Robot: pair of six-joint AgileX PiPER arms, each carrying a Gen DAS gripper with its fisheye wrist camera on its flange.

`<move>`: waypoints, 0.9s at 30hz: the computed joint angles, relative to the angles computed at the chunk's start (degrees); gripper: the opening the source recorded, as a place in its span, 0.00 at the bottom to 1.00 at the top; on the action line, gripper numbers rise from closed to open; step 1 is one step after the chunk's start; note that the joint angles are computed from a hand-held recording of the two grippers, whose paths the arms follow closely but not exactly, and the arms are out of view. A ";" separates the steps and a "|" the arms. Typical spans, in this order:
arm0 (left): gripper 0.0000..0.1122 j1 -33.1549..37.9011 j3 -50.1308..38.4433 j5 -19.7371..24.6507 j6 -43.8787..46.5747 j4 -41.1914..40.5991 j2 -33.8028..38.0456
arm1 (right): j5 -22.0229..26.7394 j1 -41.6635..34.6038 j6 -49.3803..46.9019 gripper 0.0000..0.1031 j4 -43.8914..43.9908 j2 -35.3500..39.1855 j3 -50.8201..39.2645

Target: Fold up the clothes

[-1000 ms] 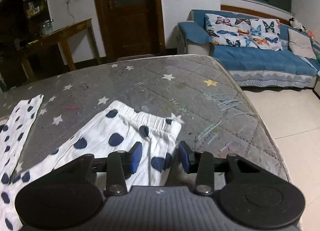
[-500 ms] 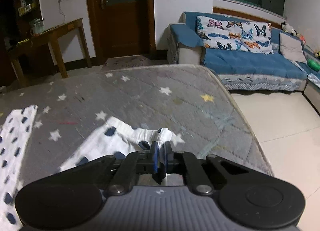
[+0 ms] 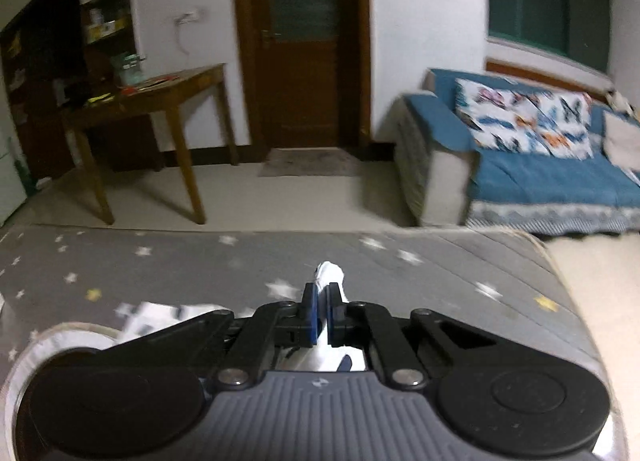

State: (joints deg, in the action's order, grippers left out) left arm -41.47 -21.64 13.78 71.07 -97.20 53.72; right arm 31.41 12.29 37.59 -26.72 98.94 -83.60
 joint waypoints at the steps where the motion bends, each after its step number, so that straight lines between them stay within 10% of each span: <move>1: 0.07 2.55 0.63 1.39 -3.01 2.99 -1.07 | 0.93 1.70 1.03 0.03 -0.70 2.10 -2.59; 15: 0.07 23.52 5.84 13.64 -19.61 20.80 -6.14 | 10.01 14.26 -4.30 0.05 6.28 30.01 -34.99; 27: 0.10 32.16 5.89 20.09 -23.18 30.17 -9.36 | 5.74 9.96 -22.01 0.18 18.96 14.62 -17.20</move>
